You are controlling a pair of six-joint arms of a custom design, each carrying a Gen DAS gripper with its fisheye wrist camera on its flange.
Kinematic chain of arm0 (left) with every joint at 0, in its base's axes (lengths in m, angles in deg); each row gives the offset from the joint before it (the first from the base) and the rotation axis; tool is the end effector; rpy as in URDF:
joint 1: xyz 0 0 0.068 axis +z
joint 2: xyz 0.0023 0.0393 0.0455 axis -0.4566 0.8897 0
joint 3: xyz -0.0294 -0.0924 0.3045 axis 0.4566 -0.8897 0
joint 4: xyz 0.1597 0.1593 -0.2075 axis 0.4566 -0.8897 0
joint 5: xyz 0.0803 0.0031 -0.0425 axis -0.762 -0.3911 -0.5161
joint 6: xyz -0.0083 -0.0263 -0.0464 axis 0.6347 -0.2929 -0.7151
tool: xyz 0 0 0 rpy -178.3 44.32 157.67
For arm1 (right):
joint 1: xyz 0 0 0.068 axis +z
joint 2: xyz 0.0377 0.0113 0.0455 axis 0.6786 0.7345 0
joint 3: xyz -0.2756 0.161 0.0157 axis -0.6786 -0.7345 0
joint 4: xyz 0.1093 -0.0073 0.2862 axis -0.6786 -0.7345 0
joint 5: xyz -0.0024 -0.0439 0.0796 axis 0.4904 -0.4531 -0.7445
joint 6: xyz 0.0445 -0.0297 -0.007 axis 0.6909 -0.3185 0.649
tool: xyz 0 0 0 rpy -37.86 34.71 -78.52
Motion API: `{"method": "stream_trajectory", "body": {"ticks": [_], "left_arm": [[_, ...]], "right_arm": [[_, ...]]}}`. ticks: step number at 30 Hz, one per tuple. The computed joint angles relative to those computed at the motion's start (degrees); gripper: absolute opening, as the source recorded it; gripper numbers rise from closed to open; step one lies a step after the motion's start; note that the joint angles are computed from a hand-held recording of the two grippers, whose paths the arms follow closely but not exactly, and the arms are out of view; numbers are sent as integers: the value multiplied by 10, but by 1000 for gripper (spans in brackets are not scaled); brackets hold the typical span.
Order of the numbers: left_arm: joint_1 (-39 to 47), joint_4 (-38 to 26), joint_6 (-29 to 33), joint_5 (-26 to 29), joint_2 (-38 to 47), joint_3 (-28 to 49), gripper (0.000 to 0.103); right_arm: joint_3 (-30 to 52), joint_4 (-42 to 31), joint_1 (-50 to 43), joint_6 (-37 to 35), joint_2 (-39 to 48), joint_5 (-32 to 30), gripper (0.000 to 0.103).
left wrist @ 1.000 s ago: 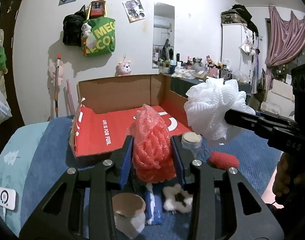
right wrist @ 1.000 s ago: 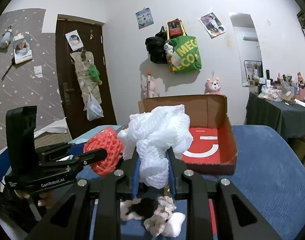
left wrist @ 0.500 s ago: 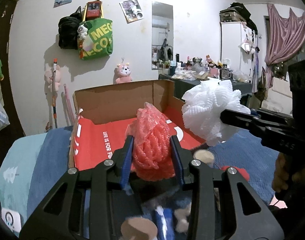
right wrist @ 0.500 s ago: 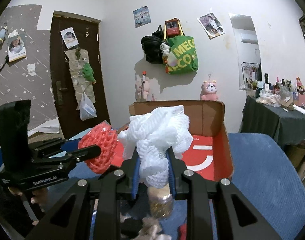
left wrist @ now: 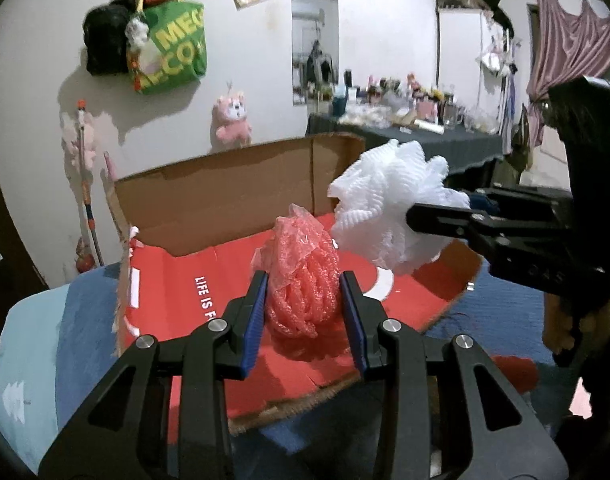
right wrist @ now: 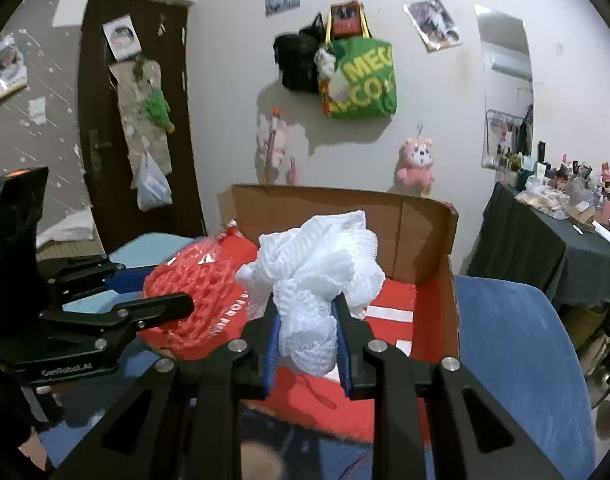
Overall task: Organize soft objects
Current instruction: 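Carry both puffs into the red-lined box and open both tools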
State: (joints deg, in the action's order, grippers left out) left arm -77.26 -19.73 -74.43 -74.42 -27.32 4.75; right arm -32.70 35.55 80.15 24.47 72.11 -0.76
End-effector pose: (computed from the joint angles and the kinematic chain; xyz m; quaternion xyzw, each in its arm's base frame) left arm 0.1341 -0.1238 0.2175 -0.0048 0.8798 0.0108 0.4752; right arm 0.2254 0.1836 0.2095 -0.3683 0.7662 0.2457 0.4658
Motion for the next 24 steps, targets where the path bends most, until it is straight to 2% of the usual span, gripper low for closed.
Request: {"method": "stream_trajectory", "body": {"ticks": [3,5,12,18,24], "left_arm": [[114,44,73,92,45,11,34],[168,70,110,127,87,24,34],[298,134,178,244,240,82,34],[345,151,189,271,321,114,34],[369,145,181,308,349,128,34]], "right_arm": [[78,-46,2,-10,73,16,25],[144,-89,7,-13,132,34,25],[335,-227,24,-12,291,95,25],[430,-286,22,1,374,117,26],[477,-314,16,0,417,125,28]]}}
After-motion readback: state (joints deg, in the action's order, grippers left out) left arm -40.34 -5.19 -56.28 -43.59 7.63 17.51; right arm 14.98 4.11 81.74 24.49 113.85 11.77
